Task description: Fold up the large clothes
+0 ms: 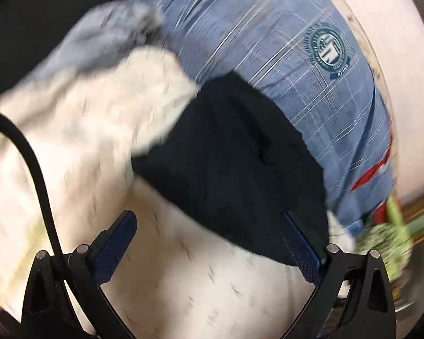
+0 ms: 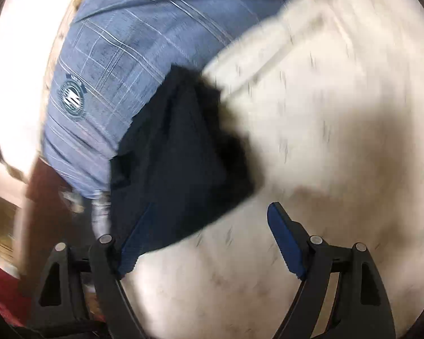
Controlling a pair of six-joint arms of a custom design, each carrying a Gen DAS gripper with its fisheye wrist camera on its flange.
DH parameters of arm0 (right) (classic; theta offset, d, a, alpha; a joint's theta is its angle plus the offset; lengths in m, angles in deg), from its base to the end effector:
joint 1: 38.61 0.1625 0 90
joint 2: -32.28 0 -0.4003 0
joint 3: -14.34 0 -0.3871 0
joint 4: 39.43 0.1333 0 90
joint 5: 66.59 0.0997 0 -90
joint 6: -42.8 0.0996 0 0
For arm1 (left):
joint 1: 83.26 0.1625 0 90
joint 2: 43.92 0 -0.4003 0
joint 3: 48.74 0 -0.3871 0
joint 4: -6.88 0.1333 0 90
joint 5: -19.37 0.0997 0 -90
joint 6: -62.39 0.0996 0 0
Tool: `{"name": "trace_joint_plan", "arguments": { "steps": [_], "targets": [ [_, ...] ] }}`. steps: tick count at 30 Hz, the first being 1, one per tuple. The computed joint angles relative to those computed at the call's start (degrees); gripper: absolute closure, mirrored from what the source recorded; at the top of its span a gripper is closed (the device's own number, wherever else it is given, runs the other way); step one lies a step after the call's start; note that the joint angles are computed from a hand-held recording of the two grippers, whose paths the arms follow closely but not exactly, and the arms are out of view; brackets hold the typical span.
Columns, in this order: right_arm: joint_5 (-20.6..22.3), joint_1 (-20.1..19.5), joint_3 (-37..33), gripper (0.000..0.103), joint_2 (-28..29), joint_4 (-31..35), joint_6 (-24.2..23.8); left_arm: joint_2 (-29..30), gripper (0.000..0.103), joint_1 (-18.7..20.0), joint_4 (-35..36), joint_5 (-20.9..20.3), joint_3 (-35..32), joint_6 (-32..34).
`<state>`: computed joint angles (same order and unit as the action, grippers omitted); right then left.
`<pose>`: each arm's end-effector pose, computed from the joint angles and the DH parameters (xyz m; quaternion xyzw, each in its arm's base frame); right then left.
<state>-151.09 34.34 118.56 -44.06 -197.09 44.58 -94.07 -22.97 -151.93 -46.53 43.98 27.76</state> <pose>-0.0325 -0.5933 0.3581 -0.1375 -0.9293 0.3428 0.0004 -0.1816 -0.6692 0.1705 -0.0882 0.9495 -0.2962 0.0539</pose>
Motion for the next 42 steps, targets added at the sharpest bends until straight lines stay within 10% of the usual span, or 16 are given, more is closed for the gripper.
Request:
{"name": "trace_joint_plan", "arguments": {
  "steps": [13,15,16,17,20,27,36,42],
  "targets": [
    [0.7,2.5,-10.3,0.021,14.9,-5.7,3.9,13.7,0.003,5.2,1.1,-4.1,-16.4,-3.6],
    [-0.6,2.6,-12.0,0.035,16.2,-5.8,4.3,15.2,0.005,5.4,0.5,-3.1,-18.6,-2.3],
    [-1.2,2.6,-12.5,0.054,16.6,-6.0,3.5,15.7,0.025,5.3,0.6,-2.1,-19.4,-2.1],
    [-0.9,2.5,-12.8,0.074,16.9,-5.9,2.9,16.1,0.069,5.1,1.6,-0.2,-20.1,-2.1],
    [0.6,2.2,-12.3,0.085,16.4,-6.4,1.7,16.4,0.093,5.5,1.6,0.0,-20.4,-2.7],
    [-3.6,6.5,-6.3,0.088,10.8,-11.5,-2.4,9.8,0.095,0.6,-10.4,5.8,-9.3,-0.1],
    [-6.1,4.3,12.7,0.088,-4.3,-8.4,-3.7,-5.1,0.091,-3.5,-7.2,8.8,14.9,-6.9],
    [-4.5,-1.2,17.3,0.064,-5.5,-9.7,1.4,-9.1,0.051,-0.9,-10.4,5.0,20.4,-14.4]
  ]
}}
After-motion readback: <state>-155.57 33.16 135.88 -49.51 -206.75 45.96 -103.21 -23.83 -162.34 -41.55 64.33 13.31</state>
